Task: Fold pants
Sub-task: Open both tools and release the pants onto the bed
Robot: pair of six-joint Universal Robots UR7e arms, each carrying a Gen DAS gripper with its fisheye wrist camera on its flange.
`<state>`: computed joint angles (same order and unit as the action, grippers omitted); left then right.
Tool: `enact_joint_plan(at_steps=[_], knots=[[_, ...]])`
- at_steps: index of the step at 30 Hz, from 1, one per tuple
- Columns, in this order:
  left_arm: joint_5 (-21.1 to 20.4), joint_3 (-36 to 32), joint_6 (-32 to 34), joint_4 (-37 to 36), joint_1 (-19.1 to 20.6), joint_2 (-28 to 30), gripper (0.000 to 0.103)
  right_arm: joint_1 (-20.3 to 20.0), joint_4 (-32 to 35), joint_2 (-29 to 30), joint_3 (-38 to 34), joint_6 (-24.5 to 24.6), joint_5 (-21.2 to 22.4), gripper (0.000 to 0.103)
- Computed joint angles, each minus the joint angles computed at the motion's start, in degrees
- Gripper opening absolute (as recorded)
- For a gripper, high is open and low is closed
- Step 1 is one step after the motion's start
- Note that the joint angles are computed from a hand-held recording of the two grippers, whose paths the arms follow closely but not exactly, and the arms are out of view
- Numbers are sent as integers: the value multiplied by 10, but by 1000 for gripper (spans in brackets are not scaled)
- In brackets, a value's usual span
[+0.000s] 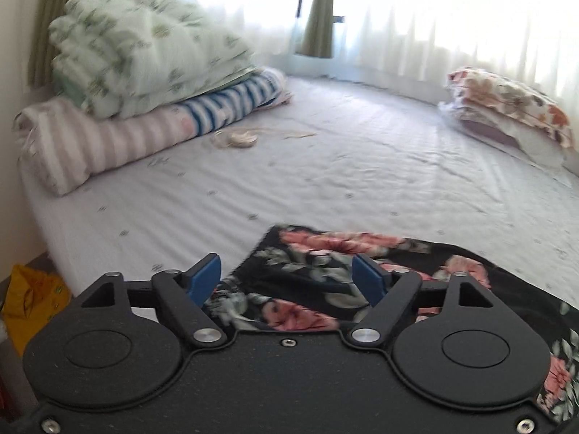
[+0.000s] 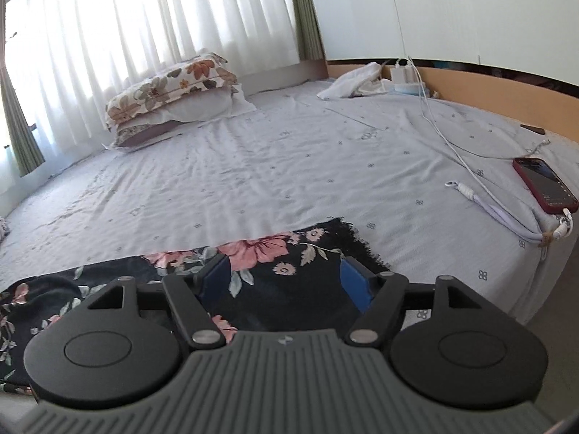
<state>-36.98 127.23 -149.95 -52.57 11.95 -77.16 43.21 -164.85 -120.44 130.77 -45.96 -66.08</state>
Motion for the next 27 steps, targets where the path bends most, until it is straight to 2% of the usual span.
enact_joint_plan(at_steps=[4, 6, 9, 11, 14, 17, 18, 19, 20, 21, 24, 27], knots=[[51, -7, 76, -68, 3, 49, 81, 5, 19, -25, 25, -46, 20, 88], [78, -10, 122, -126, 13, 84, 80, 8, 5, -29, 52, -67, 30, 89], [120, -4, 190, -246, 32, 133, 76, 10, -2, -25, 85, -64, 50, 89], [140, -8, 232, -311, 46, 170, 73, 26, -26, -8, 105, -56, 36, 89], [155, -24, 281, -360, 62, 227, 66, 51, -67, 21, 129, -54, 15, 89], [138, -24, 353, -430, 70, 261, 60, 73, -98, 47, 143, -50, -8, 89], [121, -18, 380, -464, 73, 265, 55, 78, -104, 54, 146, -49, -14, 89], [85, -10, 403, -508, 78, 267, 54, 82, -110, 60, 147, -46, -18, 89], [72, 3, 402, -535, 76, 269, 54, 84, -116, 66, 149, -44, -21, 89], [80, 17, 385, -538, 60, 273, 54, 87, -123, 72, 151, -41, -24, 89], [43, 1, 392, -488, 32, 288, 55, 99, -145, 92, 153, -28, -37, 90], [17, 11, 385, -493, 8, 286, 55, 113, -165, 115, 152, -17, -50, 90]])
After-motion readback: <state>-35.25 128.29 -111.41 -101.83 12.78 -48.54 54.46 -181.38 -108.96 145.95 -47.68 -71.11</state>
